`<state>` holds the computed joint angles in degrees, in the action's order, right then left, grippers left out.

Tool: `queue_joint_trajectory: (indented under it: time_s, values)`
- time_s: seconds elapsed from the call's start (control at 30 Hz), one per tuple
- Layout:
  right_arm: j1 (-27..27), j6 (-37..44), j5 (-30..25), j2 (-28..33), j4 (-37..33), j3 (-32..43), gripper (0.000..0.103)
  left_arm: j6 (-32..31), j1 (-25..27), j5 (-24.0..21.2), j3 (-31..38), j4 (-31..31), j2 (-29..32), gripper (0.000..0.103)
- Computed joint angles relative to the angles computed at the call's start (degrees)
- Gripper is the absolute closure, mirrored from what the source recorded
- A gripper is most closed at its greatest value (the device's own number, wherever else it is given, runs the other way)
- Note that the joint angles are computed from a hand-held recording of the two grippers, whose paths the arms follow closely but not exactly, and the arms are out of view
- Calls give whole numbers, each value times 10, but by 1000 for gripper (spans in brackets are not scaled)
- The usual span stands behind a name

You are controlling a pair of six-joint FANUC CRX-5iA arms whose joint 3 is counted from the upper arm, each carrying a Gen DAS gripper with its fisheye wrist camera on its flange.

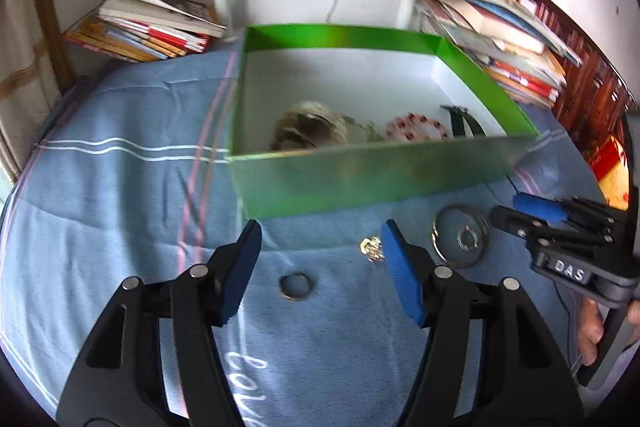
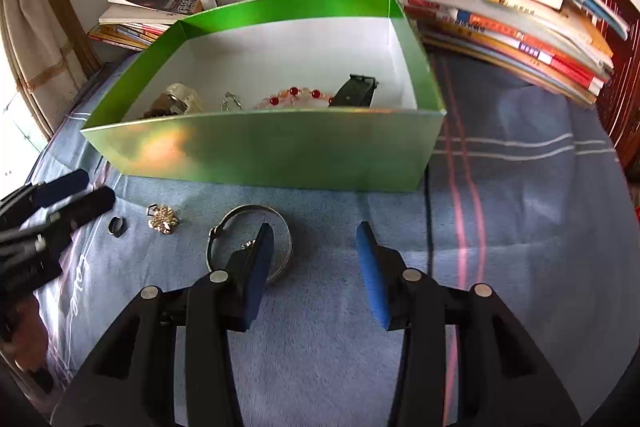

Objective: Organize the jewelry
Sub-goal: 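Move the left tool to the gold flower brooch while the right tool approaches the silver bangle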

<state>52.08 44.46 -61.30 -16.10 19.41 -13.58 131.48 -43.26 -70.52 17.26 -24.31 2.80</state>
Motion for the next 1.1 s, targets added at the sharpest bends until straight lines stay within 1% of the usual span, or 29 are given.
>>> queue_joint_trajectory:
  time_s: [0.07, 0.2, 0.27, 0.43, 0.5, 0.57, 0.67, 0.77, 0.93, 1.1]
  values:
    - [2, 1, 6, 3, 1, -4, 60, -20, -8, 11, 2, -1, 12, 41]
    - [16, -29, -5, 8, 41, -23, 60, -43, -20, 18, 10, -11, 30, 41]
    - [13, -45, 0, 6, 53, -31, 60, -45, -21, 17, 11, -13, 34, 41]
    - [0, -73, 14, -2, 67, -47, 60, -37, -9, 13, 5, 0, 39, 41]
    - [-3, -88, 18, -5, 75, -53, 60, -29, -2, 7, 4, 6, 41, 43]
    - [-8, -102, 19, -6, 85, -57, 60, -11, 0, -5, 5, -1, 41, 49]
    - [-13, -131, 21, -13, 105, -66, 60, 15, 4, -7, -1, -8, 34, 49]
    - [-17, -124, 30, -18, 92, -66, 60, 10, 12, 8, -12, 7, 27, 49]
    - [-7, -105, 28, -13, 93, -64, 60, -8, 7, 7, -9, 10, 32, 49]
    - [-4, -102, 22, -7, 93, -62, 60, -9, 7, 7, -7, 11, 34, 49]
